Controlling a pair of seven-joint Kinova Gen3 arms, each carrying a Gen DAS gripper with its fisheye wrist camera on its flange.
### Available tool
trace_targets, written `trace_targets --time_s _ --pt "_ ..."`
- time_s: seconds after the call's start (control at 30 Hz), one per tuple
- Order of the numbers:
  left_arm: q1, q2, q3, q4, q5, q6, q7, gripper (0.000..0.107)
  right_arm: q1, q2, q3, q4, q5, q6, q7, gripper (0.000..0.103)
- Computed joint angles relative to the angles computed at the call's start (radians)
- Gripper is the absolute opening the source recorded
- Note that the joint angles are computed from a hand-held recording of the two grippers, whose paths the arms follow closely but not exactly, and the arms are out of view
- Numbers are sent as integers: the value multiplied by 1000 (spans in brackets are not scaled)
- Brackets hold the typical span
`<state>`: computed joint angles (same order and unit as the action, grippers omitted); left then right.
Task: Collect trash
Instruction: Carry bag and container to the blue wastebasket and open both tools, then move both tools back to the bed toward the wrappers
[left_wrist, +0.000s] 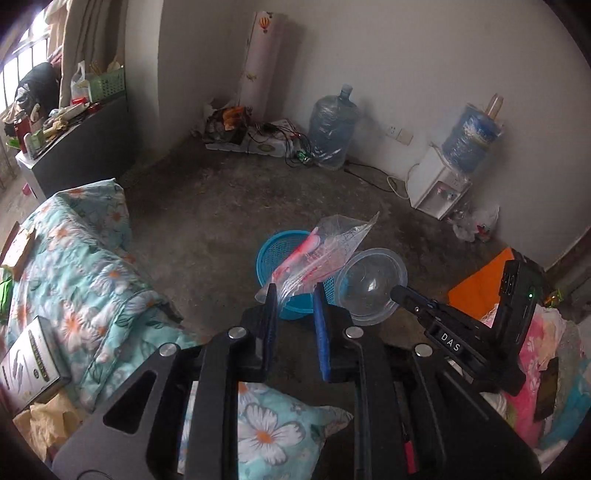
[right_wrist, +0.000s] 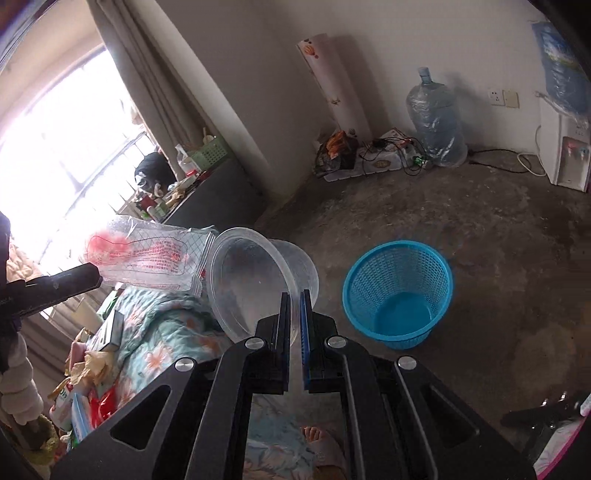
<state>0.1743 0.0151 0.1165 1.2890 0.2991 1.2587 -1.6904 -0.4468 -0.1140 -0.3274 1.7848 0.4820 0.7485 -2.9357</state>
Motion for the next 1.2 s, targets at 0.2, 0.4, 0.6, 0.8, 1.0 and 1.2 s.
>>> trace_targets --time_s 0.2,0.4,0.6,0.8,1.0,1.2 --pt "166 278 8 -109 -128 -63 102 18 43 145 124 26 -102 -90 105 5" --pt "221 530 30 -328 -208 -5 146 27 67 312 227 -14 -179 -147 230 6" --pt "288 581 3 -341 -286 -72 189 64 83 438 299 -67 -241 -112 276 31" --pt "253 484 39 -222 -244 -185 103 65 221 373 84 4 -49 -118 117 31" --pt "198 308 69 -106 -173 -214 9 80 290 228 -164 5 194 27 -50 50" --pt "92 75 30 -3 -65 -74 -150 80 30 113 -165 -60 438 240 -93 96"
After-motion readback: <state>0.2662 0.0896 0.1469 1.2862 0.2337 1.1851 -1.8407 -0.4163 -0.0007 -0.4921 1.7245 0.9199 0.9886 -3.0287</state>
